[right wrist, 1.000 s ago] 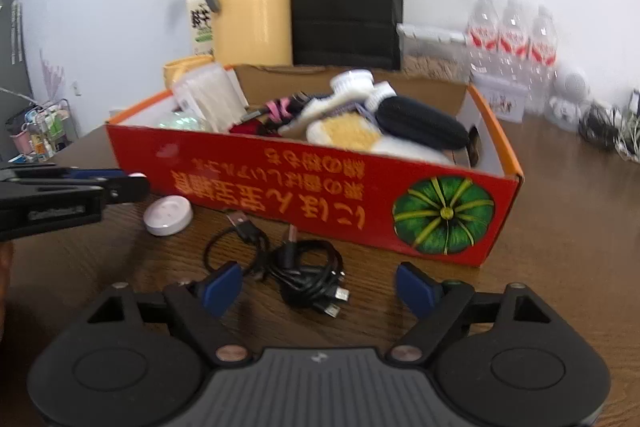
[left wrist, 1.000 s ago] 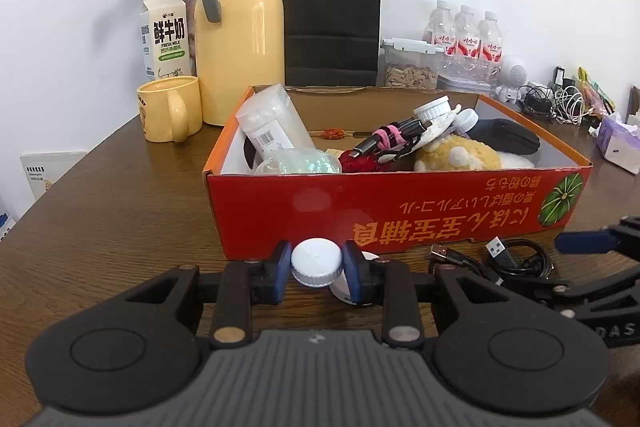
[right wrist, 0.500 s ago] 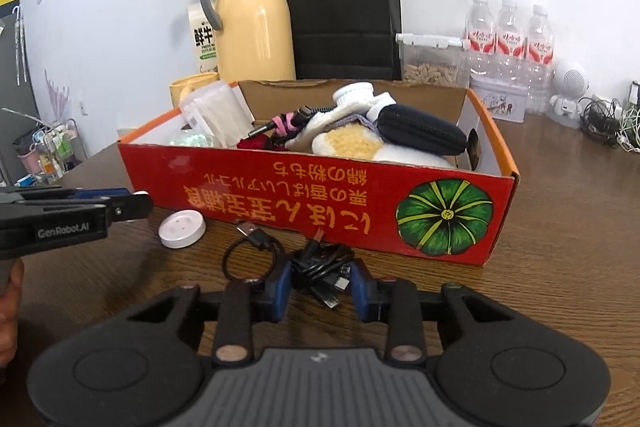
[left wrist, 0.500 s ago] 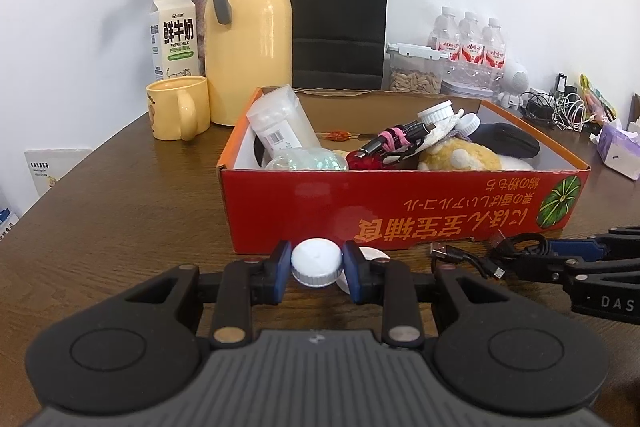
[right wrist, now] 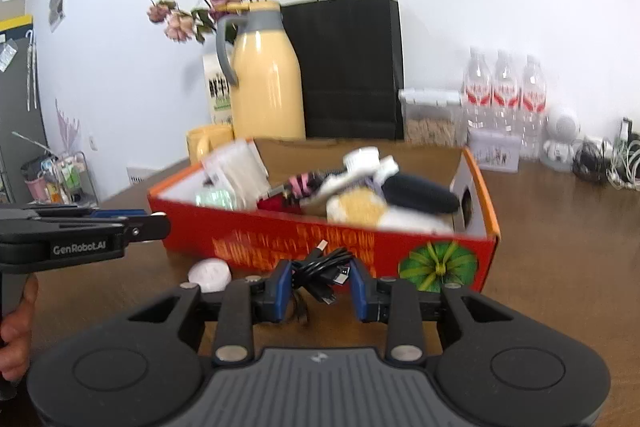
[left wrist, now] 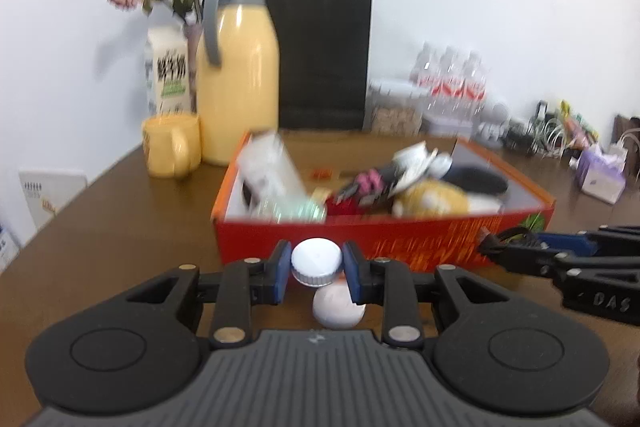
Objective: Organize objects
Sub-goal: 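Lift the cap with the left tool while the right tool lifts the cable toward the box, then open the left tool to drop the cap while the right tool releases the cable into the box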
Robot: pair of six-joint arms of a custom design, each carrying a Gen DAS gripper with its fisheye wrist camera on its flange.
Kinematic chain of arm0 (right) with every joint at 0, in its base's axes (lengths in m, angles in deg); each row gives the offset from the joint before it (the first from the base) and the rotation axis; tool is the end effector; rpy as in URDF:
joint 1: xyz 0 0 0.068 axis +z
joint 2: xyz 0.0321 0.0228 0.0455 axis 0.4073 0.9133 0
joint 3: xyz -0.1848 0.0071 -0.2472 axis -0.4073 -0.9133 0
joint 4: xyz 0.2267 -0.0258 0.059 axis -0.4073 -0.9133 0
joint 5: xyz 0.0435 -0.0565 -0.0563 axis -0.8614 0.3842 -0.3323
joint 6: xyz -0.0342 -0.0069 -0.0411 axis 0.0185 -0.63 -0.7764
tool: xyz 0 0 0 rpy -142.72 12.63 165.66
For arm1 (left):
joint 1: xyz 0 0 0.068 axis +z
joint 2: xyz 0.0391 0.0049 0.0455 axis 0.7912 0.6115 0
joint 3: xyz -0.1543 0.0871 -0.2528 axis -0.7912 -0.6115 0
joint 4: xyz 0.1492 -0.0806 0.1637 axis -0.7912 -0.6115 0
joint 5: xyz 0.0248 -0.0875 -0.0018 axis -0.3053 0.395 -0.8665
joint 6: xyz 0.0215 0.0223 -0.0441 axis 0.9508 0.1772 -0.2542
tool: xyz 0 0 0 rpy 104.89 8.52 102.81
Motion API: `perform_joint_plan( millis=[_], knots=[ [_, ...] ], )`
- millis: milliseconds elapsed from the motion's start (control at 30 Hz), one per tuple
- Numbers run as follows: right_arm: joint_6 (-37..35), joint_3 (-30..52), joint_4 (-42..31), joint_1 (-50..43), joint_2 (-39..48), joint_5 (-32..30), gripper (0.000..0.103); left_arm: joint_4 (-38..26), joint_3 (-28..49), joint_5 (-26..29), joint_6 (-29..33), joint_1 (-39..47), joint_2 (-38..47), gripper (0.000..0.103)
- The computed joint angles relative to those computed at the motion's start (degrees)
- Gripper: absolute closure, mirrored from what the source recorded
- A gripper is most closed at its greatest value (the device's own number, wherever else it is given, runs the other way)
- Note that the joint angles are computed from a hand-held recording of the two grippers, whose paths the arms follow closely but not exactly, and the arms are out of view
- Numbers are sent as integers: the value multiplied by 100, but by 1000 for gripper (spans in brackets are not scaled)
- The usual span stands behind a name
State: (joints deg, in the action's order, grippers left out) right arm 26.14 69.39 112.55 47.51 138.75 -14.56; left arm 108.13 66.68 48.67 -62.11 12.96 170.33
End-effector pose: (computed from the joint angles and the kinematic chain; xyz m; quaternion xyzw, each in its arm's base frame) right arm 0.2006 0.0738 0.1803 0.0252 0.8459 0.0265 0.5321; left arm 0.2822 -0.2228 0.1541 0.1844 0.8229 -0.1378 0.5194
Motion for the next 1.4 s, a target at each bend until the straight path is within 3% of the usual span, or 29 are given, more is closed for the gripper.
perform_joint_plan(
  millis=[300,600,733,967,1000,1033,1100,1167,1200,1300,1400],
  knots=[
    [-532,944,-241,-435,97,-174,73,-399,1116,-150,70,-153,99,74],
    [-570,1961,302,-1215,1377,-502,73,-1661,3317,-131,-438,42,1308,74],
    [-406,2101,111,-1545,1721,-950,73,-2044,3879,-209,-357,104,1763,74],
    [-440,2018,136,-1504,1817,-872,73,-2042,3796,-281,-328,137,1795,73],
    [-445,1996,138,-1483,1804,-837,73,-1935,3703,-346,-320,125,1760,65],
    [-457,1945,199,-1461,1794,-796,71,-1878,3653,-404,-298,108,1728,58],
    [-459,1855,246,-1416,1707,-742,55,-1543,3428,-590,-230,72,1658,25],
    [-485,1765,351,-1350,1633,-532,14,-1230,3231,-713,-180,44,1594,6],
    [-517,1703,453,-1310,1609,-406,10,-1092,3145,-734,-173,38,1559,0],
    [-547,1635,489,-1294,1531,-282,0,-942,3027,-830,-199,17,1493,0],
    [-497,1647,384,-1327,1501,-295,0,-973,3010,-867,-174,-4,1467,0]
  ],
)
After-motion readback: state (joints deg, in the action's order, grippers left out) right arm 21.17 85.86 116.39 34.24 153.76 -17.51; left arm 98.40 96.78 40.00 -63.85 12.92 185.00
